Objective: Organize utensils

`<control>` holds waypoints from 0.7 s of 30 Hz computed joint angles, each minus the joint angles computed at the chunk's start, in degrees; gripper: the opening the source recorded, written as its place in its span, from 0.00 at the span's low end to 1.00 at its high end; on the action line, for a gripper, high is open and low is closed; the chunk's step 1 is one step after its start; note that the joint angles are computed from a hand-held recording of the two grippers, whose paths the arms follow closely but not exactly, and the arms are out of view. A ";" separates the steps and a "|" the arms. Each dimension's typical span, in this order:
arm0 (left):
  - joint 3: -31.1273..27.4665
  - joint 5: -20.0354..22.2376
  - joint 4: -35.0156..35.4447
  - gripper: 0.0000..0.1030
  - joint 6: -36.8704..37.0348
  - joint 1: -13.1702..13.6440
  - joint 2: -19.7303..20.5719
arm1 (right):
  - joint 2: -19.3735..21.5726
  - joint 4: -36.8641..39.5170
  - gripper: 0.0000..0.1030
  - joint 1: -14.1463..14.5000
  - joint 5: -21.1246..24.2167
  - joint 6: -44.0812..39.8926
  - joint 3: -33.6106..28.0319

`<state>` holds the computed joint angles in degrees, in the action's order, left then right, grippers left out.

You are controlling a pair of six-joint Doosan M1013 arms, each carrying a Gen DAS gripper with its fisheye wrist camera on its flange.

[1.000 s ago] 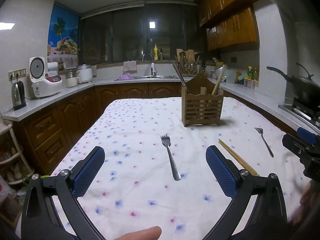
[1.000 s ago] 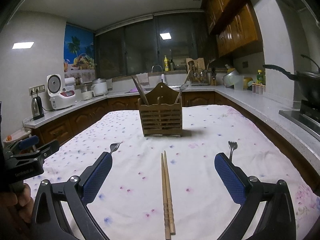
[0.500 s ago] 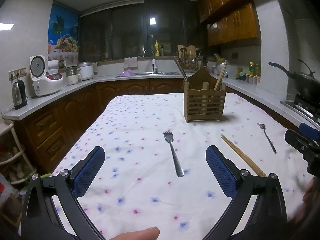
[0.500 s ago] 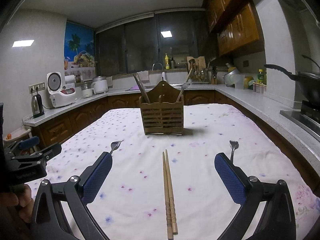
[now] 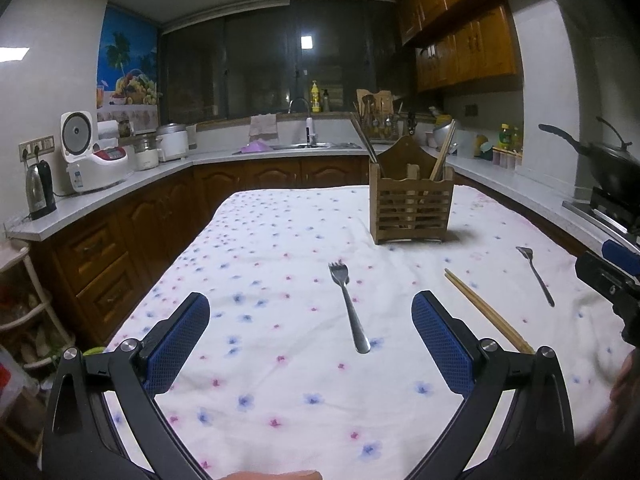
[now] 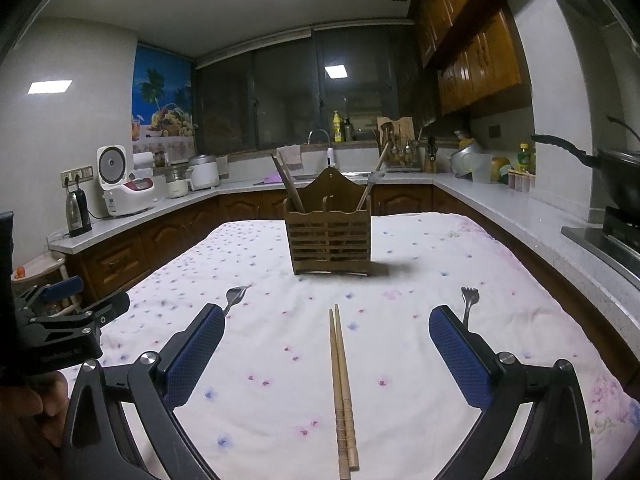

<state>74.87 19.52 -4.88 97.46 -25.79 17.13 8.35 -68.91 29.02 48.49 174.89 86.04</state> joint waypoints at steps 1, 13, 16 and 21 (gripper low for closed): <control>0.00 0.00 0.00 1.00 0.00 0.00 0.00 | -0.02 0.00 1.00 0.01 -0.03 0.07 0.02; 0.39 -0.73 1.39 1.00 -0.82 0.13 -0.19 | -0.01 -0.08 1.00 0.07 -0.03 0.17 0.00; 0.33 -0.70 2.00 1.00 -1.39 -0.02 -0.19 | 0.02 -0.15 1.00 0.07 -0.08 0.17 -0.04; 0.32 -0.68 2.00 1.00 -1.43 -0.03 -0.18 | 0.00 -0.23 1.00 0.08 -0.03 0.37 0.02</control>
<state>75.19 18.84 -2.88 96.03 -25.81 16.95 8.35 -69.13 29.10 48.45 175.27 86.06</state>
